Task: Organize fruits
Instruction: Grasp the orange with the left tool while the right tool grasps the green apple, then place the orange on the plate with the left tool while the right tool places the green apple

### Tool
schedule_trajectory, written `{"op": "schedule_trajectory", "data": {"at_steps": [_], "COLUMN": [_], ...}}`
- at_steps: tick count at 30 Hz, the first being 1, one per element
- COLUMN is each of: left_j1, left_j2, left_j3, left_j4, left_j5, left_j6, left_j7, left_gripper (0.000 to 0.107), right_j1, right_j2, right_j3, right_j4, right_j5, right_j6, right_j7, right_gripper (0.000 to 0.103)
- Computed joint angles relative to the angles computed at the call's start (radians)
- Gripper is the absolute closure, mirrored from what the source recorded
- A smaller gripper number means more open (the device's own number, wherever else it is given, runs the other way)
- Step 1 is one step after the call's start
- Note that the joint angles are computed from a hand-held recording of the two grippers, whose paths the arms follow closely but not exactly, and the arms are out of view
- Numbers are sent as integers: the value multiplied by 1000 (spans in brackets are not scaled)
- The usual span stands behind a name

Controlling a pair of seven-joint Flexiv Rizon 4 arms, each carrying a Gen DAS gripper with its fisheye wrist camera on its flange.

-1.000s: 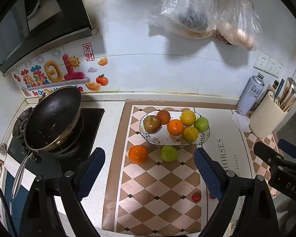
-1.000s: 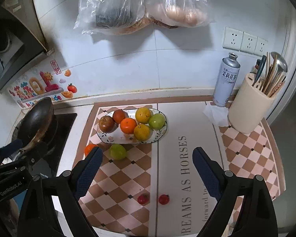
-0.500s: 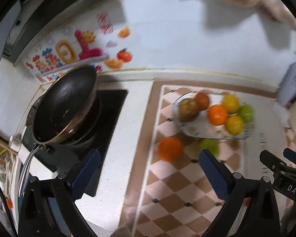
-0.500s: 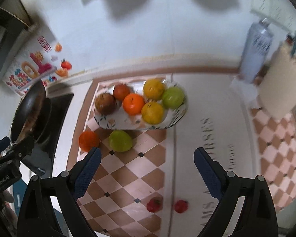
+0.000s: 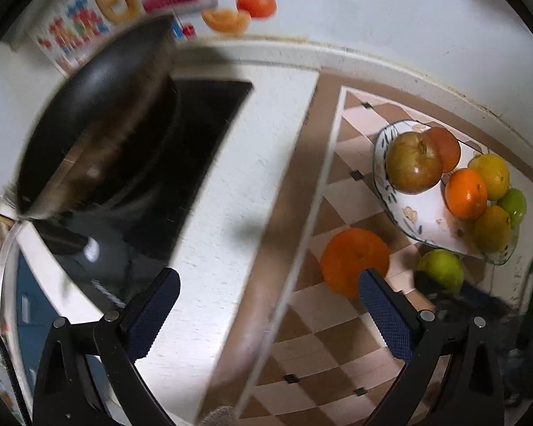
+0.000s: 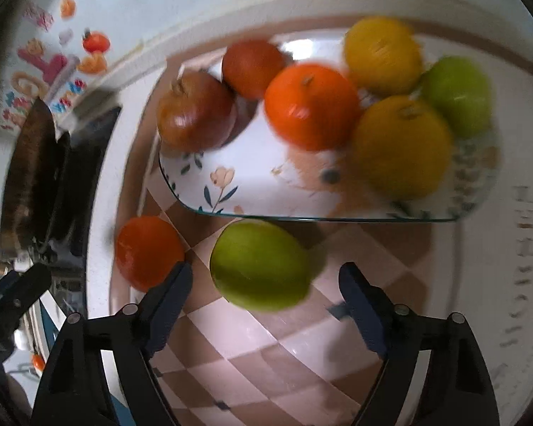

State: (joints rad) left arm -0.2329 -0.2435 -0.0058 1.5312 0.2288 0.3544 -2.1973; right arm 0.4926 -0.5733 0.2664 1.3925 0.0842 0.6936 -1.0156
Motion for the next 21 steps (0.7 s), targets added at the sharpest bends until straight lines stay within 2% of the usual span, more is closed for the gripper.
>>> {"op": "schedule_trajectory", "data": {"at_steps": [3,9,16,19,21], "left_j1": [31,47,19,2,-1], "left_j2": [-27,-99,-178,-196,-212], "left_j3": [-8,-27,-32,-25,-24], "left_j4": [24,28,-26,-47,-60], "left_j5": [-111,-243,-258,-238,-234], "left_j6": [37,71,50,63,69], "left_j7": [21,88,160,173,194], "left_gripper": [4,4,6,22,43], "right_j1": [23,-11,-41,-47,-49], "right_j2": [1,64,144,169,176], "right_j3": [-15,-2,-10,-11,-11], "right_j4": [17,94,185,215,222], "right_j5": [-54,-23,-16,-21,-22], "right_j6": [27,17,29,38,44], "right_j7": [-15,-27,-10,-6,-5], "right_gripper": [40,40,40,40,40]}}
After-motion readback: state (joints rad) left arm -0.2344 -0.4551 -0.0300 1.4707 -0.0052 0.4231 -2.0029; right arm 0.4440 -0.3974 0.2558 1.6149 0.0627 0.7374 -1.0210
